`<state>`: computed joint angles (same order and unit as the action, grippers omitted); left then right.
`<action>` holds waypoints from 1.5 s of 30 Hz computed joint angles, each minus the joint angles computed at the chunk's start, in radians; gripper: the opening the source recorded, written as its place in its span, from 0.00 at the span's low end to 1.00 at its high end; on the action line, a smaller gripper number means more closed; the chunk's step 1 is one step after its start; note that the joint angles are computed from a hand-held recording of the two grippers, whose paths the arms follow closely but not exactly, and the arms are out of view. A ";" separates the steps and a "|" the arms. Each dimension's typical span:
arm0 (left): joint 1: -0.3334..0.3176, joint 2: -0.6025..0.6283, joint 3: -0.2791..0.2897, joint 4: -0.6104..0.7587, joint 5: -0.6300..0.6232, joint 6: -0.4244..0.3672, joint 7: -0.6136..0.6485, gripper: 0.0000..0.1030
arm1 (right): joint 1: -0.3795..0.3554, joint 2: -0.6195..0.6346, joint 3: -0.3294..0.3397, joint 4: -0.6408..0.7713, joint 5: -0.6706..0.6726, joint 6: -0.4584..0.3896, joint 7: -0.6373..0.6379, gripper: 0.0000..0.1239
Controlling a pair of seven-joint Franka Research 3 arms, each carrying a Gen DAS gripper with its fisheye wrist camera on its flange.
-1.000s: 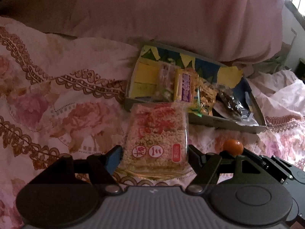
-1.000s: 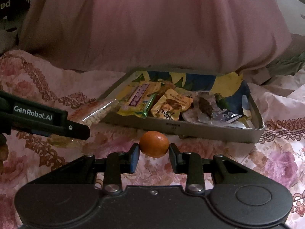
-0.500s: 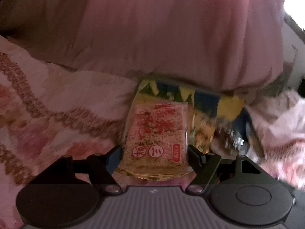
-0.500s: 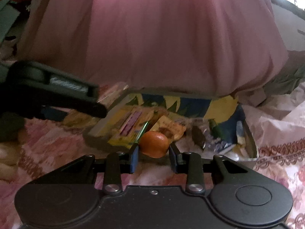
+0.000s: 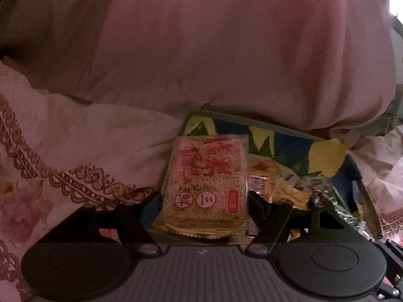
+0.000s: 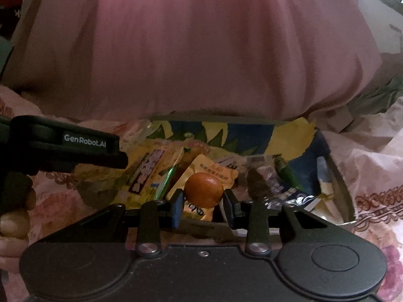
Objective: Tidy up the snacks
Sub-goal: 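Carry the rice cracker pack and orange candy over the tray, then lower both items into the tray and open both grippers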
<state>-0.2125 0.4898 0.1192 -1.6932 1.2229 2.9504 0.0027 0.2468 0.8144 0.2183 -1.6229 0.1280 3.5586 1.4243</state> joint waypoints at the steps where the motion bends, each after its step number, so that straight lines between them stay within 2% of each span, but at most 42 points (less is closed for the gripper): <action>1: 0.009 0.002 -0.006 -0.002 -0.014 0.008 0.009 0.74 | 0.002 0.006 -0.001 0.007 -0.002 -0.007 -0.002 0.29; 5: 0.027 0.016 -0.020 -0.008 -0.079 0.020 0.071 0.74 | 0.010 0.021 -0.010 0.027 0.007 -0.030 -0.011 0.29; 10: -0.002 0.027 0.013 -0.005 -0.082 0.029 0.090 0.74 | -0.008 0.031 0.010 0.035 -0.003 -0.033 -0.013 0.29; 16: 0.009 0.030 0.006 -0.007 -0.145 0.042 0.147 0.75 | 0.003 0.034 -0.002 0.040 0.004 -0.030 -0.020 0.31; 22: -0.015 0.025 0.026 -0.016 -0.167 0.041 0.165 0.77 | 0.004 0.028 -0.001 0.033 0.011 -0.028 -0.025 0.35; 31: -0.024 0.019 0.040 -0.029 -0.185 0.063 0.165 0.82 | 0.025 0.017 -0.022 0.016 0.025 0.001 -0.042 0.48; 35: -0.046 0.010 0.071 -0.037 -0.148 0.093 0.118 0.84 | 0.022 0.010 -0.018 0.007 0.026 0.015 -0.038 0.52; 40: -0.051 0.003 0.077 -0.041 -0.119 0.097 0.091 0.85 | 0.031 -0.006 -0.029 -0.015 0.039 0.038 -0.036 0.59; 44: -0.069 -0.011 0.100 -0.047 -0.060 0.107 0.023 0.89 | 0.039 -0.030 -0.040 -0.048 0.064 0.066 -0.027 0.71; 45: -0.077 -0.016 0.108 -0.048 -0.033 0.103 -0.004 0.93 | 0.040 -0.037 -0.043 -0.058 0.071 0.075 -0.023 0.73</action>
<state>-0.2890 0.4737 0.2267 -1.7407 1.1901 3.0531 -0.0010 0.2871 0.7769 0.1756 -1.6805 0.1993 3.6340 1.4018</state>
